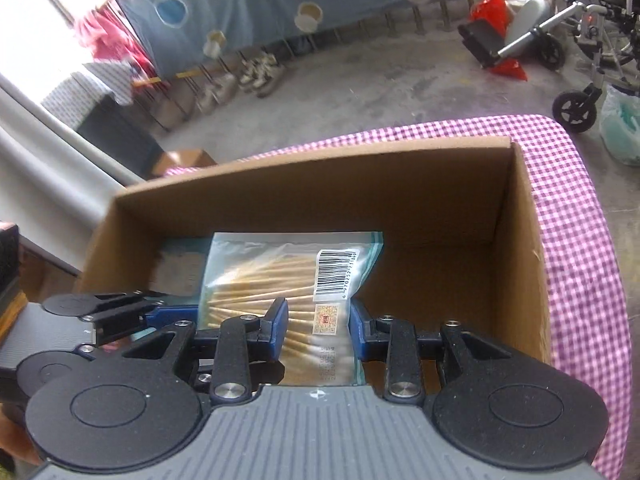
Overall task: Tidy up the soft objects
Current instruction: 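Lift the cotton swab bag with the right gripper and release it into the box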
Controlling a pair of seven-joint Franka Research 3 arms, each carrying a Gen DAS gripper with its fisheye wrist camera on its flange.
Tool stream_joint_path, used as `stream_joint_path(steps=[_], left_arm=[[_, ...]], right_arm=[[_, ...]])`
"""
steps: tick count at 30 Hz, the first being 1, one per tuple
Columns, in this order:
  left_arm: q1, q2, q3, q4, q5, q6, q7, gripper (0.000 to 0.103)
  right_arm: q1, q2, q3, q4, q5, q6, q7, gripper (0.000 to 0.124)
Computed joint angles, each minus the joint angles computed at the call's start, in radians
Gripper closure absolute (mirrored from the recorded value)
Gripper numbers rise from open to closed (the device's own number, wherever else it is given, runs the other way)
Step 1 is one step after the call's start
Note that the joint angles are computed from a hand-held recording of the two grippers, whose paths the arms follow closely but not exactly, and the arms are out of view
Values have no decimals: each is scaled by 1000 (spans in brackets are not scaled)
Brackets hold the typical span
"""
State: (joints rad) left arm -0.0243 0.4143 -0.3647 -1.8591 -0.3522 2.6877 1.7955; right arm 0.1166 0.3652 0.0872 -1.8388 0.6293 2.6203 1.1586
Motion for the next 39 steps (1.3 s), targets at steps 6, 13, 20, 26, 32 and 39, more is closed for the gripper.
stream_joint_path(steps=[6, 13, 20, 26, 32, 39], left_arm=[[-24, 77, 41, 84, 74, -47, -95, 26], [17, -2, 17, -6, 49, 19, -104, 7], [20, -114, 34, -113, 31, 93, -120, 5], [50, -198, 6, -202, -107, 173, -29, 5], [41, -284, 12, -278, -287, 230, 64, 5], [11, -504, 38, -407, -1030, 218, 583, 1]], right_arm=[[59, 114, -47, 116, -167, -27, 143, 90], [60, 147, -35, 134, -211, -10, 223, 90], [45, 176, -21, 163, -190, -3, 263, 90], [52, 190, -14, 173, -184, 20, 293, 90], [49, 183, 4, 150, -180, 57, 260, 86], [2, 140, 28, 126, -93, 35, 215, 65]])
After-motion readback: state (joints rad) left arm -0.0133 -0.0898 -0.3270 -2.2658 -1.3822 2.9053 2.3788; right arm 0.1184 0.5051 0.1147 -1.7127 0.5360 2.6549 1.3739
